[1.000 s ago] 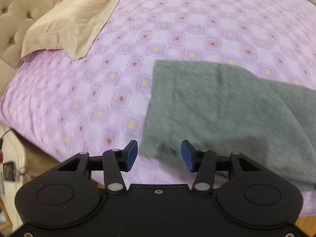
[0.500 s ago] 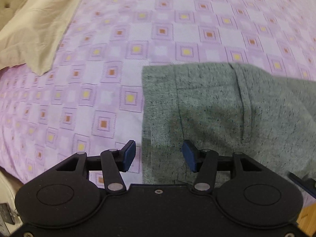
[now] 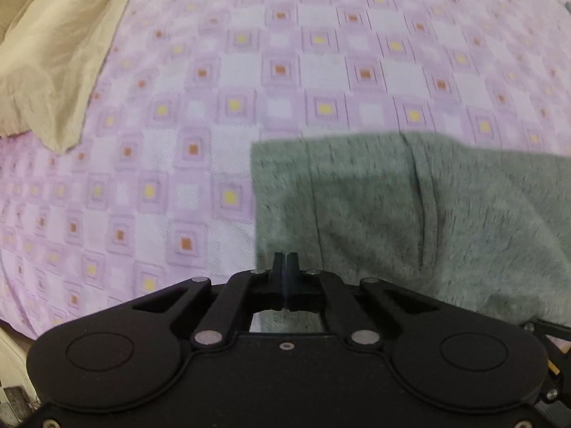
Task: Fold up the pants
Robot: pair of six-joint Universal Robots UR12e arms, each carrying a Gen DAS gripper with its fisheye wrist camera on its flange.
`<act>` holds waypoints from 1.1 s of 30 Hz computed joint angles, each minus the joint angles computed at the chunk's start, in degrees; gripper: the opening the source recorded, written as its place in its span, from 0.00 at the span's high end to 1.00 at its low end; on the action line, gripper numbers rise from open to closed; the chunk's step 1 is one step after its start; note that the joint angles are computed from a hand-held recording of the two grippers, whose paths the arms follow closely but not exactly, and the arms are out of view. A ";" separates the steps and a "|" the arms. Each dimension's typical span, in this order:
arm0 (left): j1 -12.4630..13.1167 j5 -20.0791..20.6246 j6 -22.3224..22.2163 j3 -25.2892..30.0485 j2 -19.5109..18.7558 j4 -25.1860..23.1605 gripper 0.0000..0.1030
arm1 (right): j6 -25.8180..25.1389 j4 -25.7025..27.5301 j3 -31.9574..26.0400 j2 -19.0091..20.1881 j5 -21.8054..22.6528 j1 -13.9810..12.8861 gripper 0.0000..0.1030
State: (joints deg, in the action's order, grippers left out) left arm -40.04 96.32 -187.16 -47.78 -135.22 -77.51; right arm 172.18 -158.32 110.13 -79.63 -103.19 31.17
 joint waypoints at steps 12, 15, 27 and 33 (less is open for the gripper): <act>-0.14 1.19 0.38 -3.38 2.71 4.54 0.90 | 7.17 10.01 -1.34 0.81 12.39 -1.28 0.96; -0.71 0.12 1.39 -4.60 2.69 4.74 0.88 | 8.32 10.95 -1.69 0.84 13.23 -1.53 0.95; -3.03 7.41 7.44 -10.39 3.69 3.45 0.93 | 14.55 8.71 1.17 -4.67 7.07 -2.54 0.93; -2.72 3.12 4.69 -8.44 4.70 3.92 0.88 | 24.27 6.88 2.75 -7.66 -1.99 -6.33 0.92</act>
State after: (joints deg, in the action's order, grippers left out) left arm -42.76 99.43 -182.46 -56.22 -130.52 -73.59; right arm 196.45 -151.44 112.88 -87.29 -105.18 24.84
